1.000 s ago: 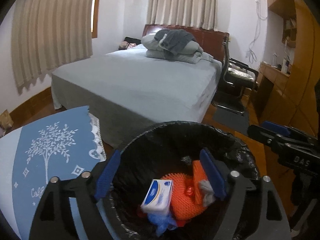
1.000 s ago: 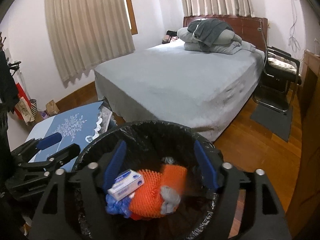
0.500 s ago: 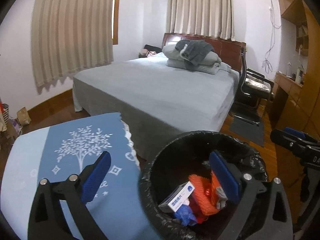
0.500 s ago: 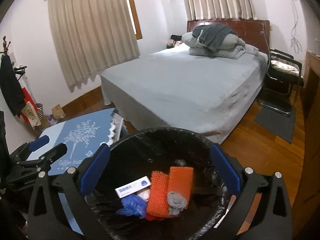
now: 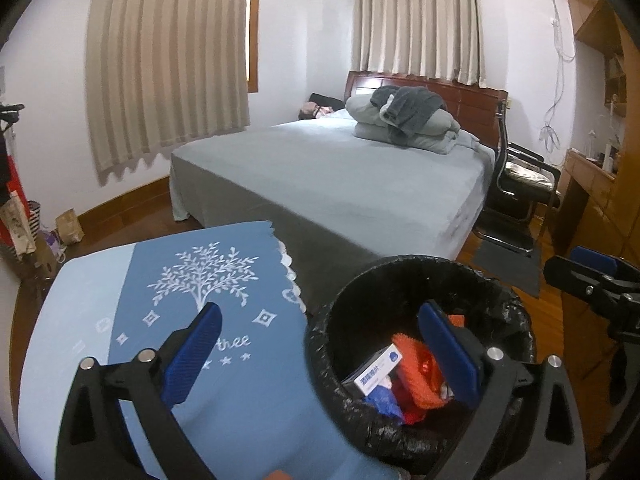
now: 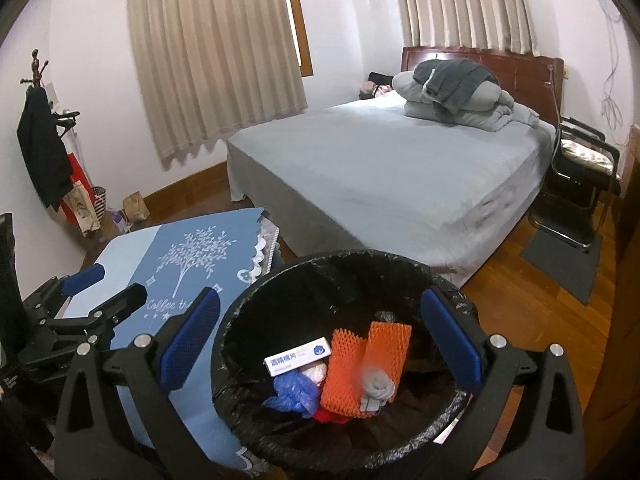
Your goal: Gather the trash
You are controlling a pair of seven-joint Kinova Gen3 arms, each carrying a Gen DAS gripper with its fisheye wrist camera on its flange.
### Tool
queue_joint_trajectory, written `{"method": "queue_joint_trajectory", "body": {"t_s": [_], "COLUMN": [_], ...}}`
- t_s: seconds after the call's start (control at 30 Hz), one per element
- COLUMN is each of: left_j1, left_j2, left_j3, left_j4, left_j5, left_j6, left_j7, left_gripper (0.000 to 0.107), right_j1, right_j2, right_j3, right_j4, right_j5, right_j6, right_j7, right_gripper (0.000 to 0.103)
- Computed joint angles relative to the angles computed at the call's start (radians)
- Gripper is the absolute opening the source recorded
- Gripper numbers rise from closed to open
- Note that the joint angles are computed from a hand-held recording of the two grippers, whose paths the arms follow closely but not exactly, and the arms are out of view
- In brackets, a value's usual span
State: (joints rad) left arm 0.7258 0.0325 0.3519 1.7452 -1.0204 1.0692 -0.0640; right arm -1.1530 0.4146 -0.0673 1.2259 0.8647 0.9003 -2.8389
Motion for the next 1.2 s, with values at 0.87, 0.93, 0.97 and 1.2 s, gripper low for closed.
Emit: {"method": "queue_joint_trajectory", "body": {"t_s": [0.87,0.93,0.97,1.2], "left_j1": [0.055,0.055,0.055,0.060], "left_j2": [-0.037,-0.038,-0.038,-0.041], "left_j3": [0.075,0.075,0.075,0.080], "left_j4": [-0.024,-0.025,-0.024,-0.024], "left_j5": [-0.027,-0.029,-0.031,-0.037], "left_j6": [0.188,0.187,0.188,0.200], "left_j7": [0.074,0.074,0.075,0.084], "left_gripper": [0.097,0.097,0.097,0.097], "right_j1": [-0.052,-0.056,-0.058,-0.067], "right_j2": [0.006,0.007,0.007,0.009], "right_j3": [-0.008,-0.006,-0.006,-0.004], "right_j4": [-0.077,-0.076,-0.076,-0.081], "right_j5": [-0.030,-0.027,-0.026,-0.016], "right_j6": [0.033,0.034,0.034,0.041], "right_j7": [0.089,0.090,0.090,0.095], "right_gripper": [0.098,0.098,0.098,0.098]}}
